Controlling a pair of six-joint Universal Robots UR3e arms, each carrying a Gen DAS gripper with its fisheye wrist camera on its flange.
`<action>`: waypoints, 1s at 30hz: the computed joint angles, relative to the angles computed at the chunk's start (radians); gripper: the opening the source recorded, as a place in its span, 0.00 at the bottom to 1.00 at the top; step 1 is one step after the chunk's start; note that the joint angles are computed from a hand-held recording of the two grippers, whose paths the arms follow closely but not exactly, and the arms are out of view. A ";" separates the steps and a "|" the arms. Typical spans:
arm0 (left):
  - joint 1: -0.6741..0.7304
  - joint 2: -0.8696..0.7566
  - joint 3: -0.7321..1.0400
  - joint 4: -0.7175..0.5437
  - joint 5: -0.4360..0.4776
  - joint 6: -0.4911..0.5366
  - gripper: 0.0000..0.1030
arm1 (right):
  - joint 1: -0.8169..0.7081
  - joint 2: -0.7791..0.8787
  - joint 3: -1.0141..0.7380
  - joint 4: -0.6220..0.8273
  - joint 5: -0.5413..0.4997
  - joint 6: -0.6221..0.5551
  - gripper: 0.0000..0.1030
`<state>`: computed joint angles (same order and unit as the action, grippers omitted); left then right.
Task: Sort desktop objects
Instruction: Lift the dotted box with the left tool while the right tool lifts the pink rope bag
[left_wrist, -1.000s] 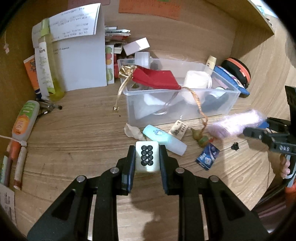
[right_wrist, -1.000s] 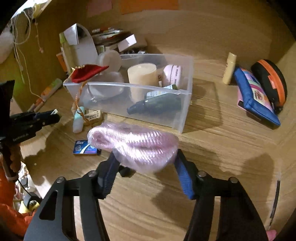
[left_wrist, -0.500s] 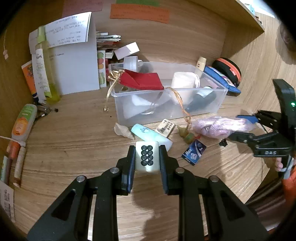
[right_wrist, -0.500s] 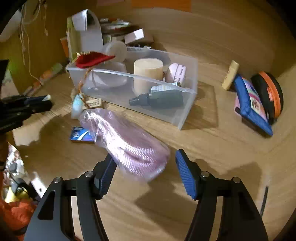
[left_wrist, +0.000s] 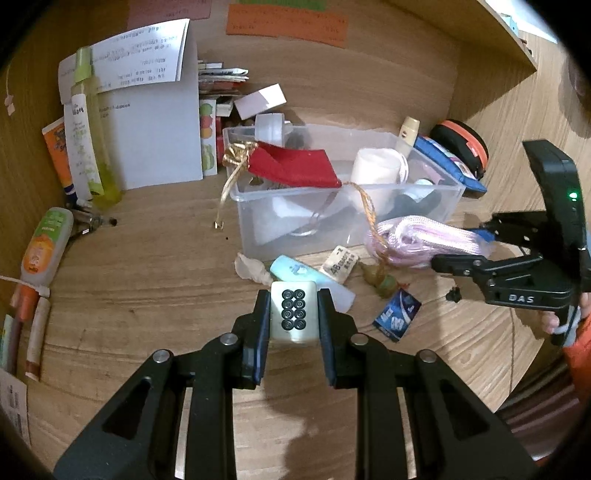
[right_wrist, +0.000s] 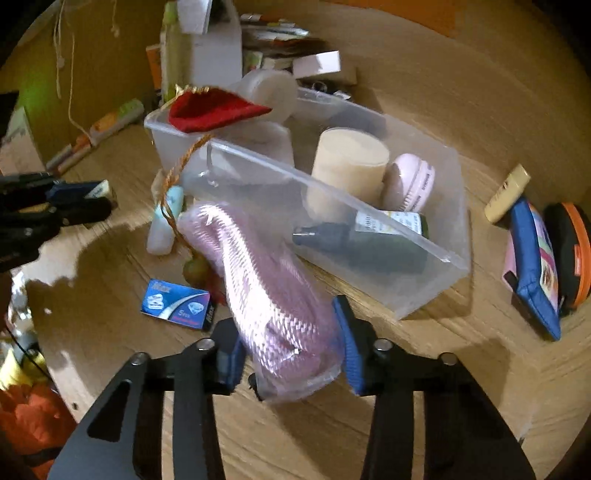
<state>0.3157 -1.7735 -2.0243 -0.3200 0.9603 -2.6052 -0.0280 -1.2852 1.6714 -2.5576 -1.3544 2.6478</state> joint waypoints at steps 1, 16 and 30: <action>-0.002 0.000 0.005 -0.001 -0.002 -0.003 0.23 | -0.012 -0.019 0.018 -0.002 0.014 0.011 0.34; -0.033 0.029 0.111 0.003 -0.040 -0.079 0.23 | -0.237 -0.353 0.205 -0.012 0.285 0.082 0.26; -0.143 -0.069 0.364 -0.031 0.097 -0.108 0.23 | -0.236 -0.230 0.012 -0.048 0.316 0.151 0.26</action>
<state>0.1727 -1.8425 -1.6608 -0.3513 1.0569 -2.7132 -0.2644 -1.5152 1.6829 -2.6057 -1.0388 2.7983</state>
